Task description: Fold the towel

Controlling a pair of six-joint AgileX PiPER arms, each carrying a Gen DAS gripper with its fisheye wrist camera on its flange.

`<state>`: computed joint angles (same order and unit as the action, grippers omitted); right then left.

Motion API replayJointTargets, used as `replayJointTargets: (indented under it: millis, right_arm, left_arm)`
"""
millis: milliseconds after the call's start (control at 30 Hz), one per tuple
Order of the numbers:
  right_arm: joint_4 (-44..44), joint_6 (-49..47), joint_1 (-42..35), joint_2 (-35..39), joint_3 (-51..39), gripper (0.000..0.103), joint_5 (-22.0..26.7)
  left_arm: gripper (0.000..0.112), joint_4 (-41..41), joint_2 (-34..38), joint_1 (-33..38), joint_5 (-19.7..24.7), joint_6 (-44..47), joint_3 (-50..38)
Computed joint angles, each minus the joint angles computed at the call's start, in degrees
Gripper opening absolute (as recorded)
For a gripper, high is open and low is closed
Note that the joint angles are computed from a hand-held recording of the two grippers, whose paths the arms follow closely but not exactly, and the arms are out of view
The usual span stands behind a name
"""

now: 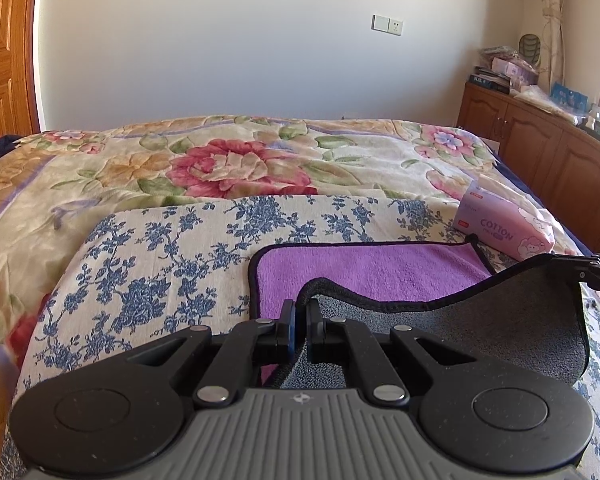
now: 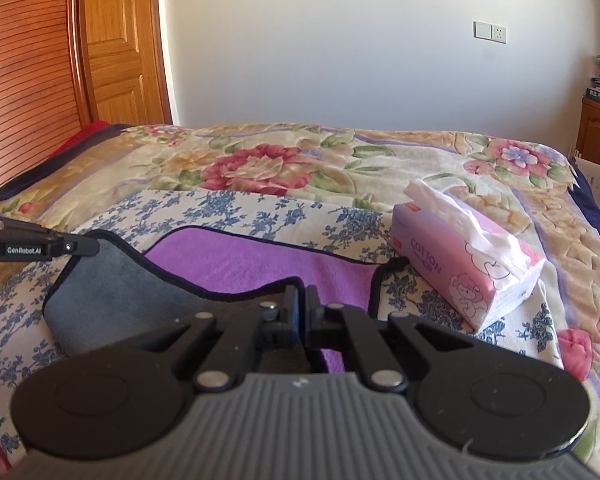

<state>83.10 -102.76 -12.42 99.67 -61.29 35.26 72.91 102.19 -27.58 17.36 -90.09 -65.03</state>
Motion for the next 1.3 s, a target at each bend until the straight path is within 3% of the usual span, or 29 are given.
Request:
replayJointTargets:
  millis: [500, 1300]
  right_arm:
    - [0.98, 0.38, 0.14, 2.17, -4.04, 0.004, -0.23]
    - [0.84, 1.65, 2.42, 7.52, -12.22, 0.004, -3.20]
  left_arm:
    - [0.006, -3.77, 3.22, 0.71, 1.13, 4.50, -5.78]
    - [0.006, -16.34, 9.86, 2.80, 3.32, 20.60, -17.98]
